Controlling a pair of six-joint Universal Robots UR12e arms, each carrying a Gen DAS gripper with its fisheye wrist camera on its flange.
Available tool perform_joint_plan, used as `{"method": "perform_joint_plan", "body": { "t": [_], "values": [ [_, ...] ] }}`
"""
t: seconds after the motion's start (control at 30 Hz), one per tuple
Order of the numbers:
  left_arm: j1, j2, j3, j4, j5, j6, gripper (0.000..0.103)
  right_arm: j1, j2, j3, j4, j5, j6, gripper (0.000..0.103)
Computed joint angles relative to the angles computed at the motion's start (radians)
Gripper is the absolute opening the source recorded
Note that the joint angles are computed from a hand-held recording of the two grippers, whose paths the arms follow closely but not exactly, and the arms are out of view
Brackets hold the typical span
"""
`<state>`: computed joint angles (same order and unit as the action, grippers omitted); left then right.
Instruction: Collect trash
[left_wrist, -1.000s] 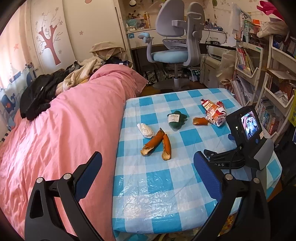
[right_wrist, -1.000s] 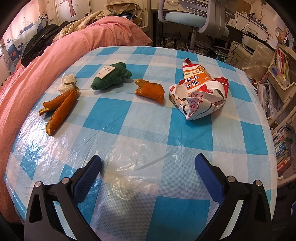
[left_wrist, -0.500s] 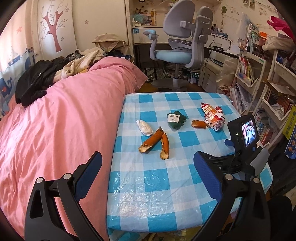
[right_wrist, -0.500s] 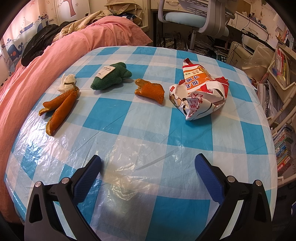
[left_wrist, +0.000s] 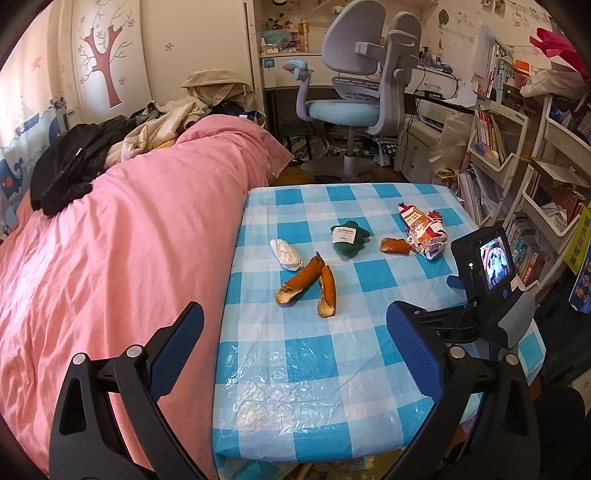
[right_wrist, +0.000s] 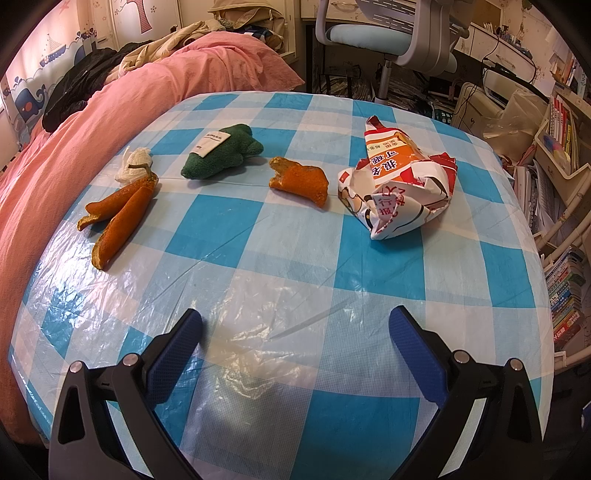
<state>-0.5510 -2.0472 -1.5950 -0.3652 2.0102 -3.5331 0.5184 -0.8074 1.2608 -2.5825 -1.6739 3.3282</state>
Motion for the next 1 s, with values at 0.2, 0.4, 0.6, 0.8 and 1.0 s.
{"method": "perform_joint_plan", "body": {
  "t": [0.2, 0.4, 0.6, 0.8, 1.0],
  "values": [
    [0.000, 0.000, 0.001, -0.002, 0.004, 0.002, 0.096, 0.000, 0.000, 0.000, 0.000, 0.000, 0.000, 0.097],
    [-0.015, -0.012, 0.020, -0.012, 0.039, 0.030, 0.096, 0.000, 0.000, 0.000, 0.000, 0.000, 0.000, 0.097],
    [-0.034, -0.033, 0.046, -0.035, 0.070, 0.059, 0.096, 0.000, 0.000, 0.000, 0.000, 0.000, 0.000, 0.097],
    [-0.042, -0.041, 0.054, -0.041, 0.084, 0.093, 0.096, 0.000, 0.000, 0.000, -0.001, 0.001, 0.000, 0.097],
    [-0.035, -0.035, 0.048, -0.040, 0.071, 0.077, 0.096, 0.000, 0.000, 0.000, -0.001, 0.001, 0.000, 0.097]
  ]
}}
